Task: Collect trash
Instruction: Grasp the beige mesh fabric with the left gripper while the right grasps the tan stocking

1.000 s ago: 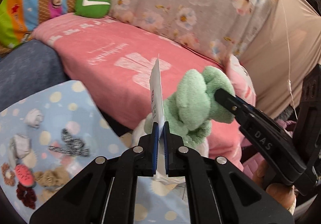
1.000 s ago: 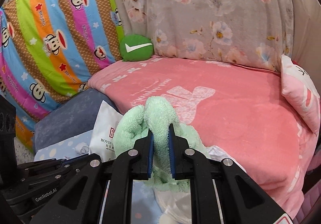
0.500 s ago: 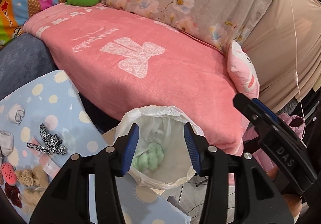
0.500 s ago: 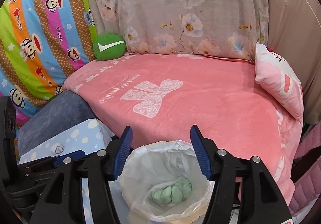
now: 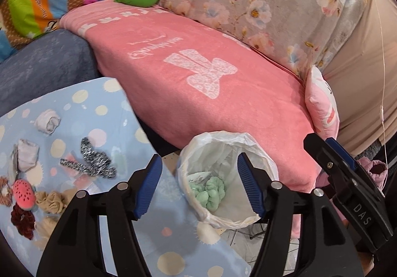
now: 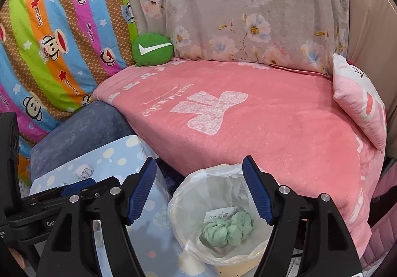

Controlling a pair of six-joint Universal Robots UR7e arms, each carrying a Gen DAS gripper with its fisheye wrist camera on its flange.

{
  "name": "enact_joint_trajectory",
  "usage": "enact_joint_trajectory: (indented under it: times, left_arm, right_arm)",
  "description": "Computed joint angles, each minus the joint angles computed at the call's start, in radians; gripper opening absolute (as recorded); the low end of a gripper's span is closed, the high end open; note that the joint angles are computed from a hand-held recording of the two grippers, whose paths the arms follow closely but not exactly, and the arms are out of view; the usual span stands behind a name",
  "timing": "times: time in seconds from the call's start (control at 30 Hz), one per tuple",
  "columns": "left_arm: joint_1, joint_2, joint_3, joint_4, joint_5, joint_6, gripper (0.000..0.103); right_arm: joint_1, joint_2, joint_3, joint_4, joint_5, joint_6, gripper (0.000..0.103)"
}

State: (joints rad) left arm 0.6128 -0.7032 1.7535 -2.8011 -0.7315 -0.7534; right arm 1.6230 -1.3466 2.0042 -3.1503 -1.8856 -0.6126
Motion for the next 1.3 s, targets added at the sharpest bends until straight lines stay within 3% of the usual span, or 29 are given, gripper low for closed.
enact_joint_trajectory:
  times: [0.27,0.4,0.63,0.93,1.23,1.3]
  left_arm:
    - [-0.024,-0.104,0.148,0.093,0.113,-0.17,0.075]
    - [-0.027,-0.174,0.234,0.141,0.138,-0.276,0.08]
    - [-0.029,-0.296,0.347,0.338,0.168,-0.501,0.084]
    - [0.002,-0.408,0.514,0.399,0.085,-0.687,0.084]
    - [0.073,-0.388,0.595,0.211,-0.014,-0.655,0.083]
    - [0.088,-0.373,0.595,0.167,-0.031,-0.625,0.076]
  right_arm:
    - [0.041,0.02,0.052,0.011,0.005,0.0,0.072]
    - [0.064,0.04,0.075,0.015,0.005,0.004,0.072]
    - [0.103,0.093,0.108,0.019,-0.005,0.011,0.072]
    - [0.132,0.165,0.143,0.015,-0.011,0.015,0.072]
    - [0.139,0.244,0.162,0.009,-0.027,0.024,0.072]
    - [0.14,0.258,0.163,0.007,-0.03,0.023,0.072]
